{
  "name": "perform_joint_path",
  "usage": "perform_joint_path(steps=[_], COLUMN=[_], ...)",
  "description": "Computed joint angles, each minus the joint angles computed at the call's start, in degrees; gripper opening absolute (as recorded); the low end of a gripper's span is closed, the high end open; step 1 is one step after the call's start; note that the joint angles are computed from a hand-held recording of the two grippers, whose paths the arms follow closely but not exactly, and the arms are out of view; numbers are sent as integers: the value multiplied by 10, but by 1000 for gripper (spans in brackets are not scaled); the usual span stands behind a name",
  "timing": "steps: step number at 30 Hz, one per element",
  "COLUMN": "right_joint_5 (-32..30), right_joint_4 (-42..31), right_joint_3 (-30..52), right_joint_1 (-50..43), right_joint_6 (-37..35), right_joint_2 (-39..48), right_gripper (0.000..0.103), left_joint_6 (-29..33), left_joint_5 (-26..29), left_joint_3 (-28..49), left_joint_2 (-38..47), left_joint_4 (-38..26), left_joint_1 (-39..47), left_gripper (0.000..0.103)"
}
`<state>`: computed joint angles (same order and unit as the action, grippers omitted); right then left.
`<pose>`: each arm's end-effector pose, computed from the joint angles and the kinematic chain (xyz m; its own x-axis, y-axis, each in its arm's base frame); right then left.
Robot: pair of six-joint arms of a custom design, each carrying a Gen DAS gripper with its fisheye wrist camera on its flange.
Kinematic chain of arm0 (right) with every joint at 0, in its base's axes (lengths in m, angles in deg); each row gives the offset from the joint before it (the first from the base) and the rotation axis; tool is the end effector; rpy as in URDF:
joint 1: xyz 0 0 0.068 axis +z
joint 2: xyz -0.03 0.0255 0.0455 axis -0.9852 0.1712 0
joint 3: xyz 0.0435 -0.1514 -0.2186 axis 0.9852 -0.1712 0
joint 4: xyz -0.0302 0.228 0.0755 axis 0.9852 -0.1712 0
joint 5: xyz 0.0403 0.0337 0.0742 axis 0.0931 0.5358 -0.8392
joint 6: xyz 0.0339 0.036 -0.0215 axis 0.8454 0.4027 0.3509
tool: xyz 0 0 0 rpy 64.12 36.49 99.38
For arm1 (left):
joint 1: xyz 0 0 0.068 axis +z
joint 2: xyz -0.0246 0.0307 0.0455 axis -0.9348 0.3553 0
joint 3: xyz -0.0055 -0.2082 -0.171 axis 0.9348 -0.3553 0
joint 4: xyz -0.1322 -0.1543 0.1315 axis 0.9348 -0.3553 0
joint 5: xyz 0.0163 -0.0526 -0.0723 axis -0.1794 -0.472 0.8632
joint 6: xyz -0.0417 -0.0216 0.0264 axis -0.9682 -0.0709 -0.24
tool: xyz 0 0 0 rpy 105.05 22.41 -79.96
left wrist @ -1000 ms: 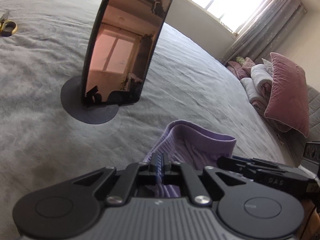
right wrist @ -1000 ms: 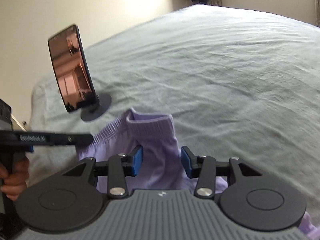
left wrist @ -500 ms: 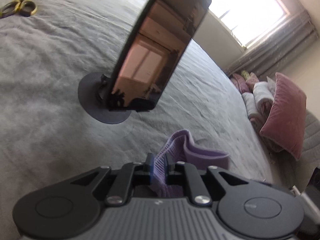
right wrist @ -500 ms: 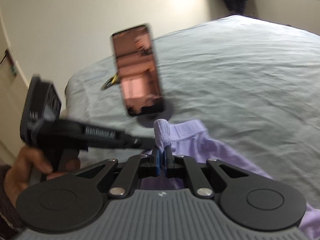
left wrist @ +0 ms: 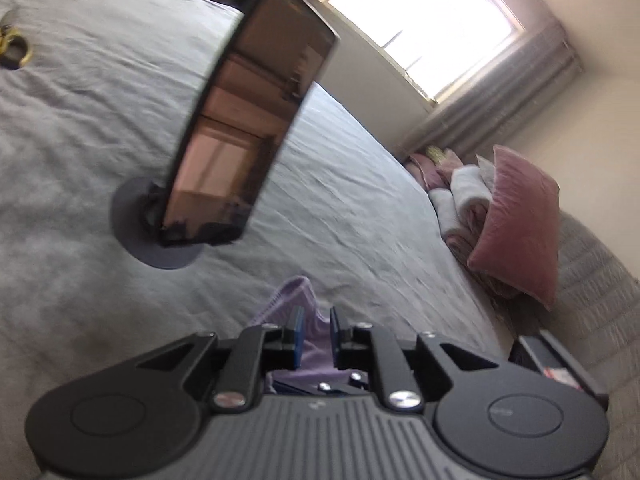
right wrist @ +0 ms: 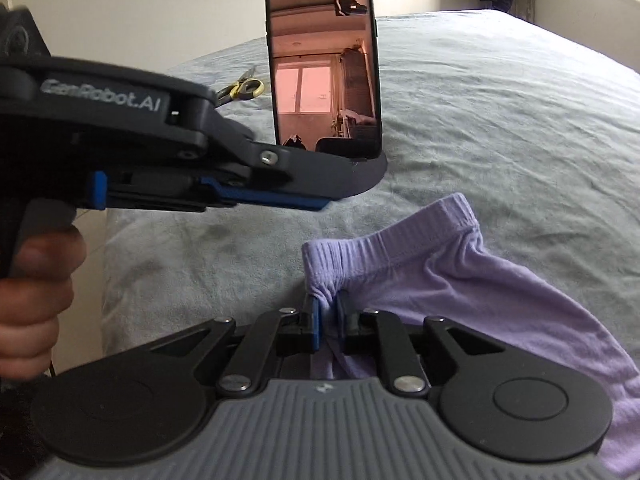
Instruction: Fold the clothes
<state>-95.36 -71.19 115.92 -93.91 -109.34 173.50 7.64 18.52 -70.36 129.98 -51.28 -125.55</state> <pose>0.3046 -0.0485 0.1035 -0.3187 -0.6404 -0.6988 -0.9425 0.2925 0.1618 0.1442 -0.1730 0.1183 -0.3912 -0.7026 -0.5945 -0.2920 0.7073 -0.6438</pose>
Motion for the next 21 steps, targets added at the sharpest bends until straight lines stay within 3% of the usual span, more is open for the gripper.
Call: perform_joint_path(steps=[3, 6, 8, 16, 21], right_joint_5=[-4, -7, -7, -8, -14], right_joint_4=[-25, -71, -97, -189, -171], right_joint_3=[15, 45, 63, 194, 296], right_joint_1=[-11, -32, -53, -161, -200], right_joint_6=[0, -18, -39, -67, 17], right_joint_2=[4, 17, 20, 59, 103], right_gripper=[18, 36, 39, 39, 39], left_joint_6=[-24, -48, -48, -45, 26], left_joint_5=[36, 48, 48, -13, -16], left_joint_3=[37, 86, 105, 132, 167], left_joint_2=[28, 53, 62, 38, 58], left_joint_4=[-66, -173, -207, -257, -229], left_joint_1=[20, 29, 31, -4, -8], left_gripper=[12, 10, 9, 9, 11])
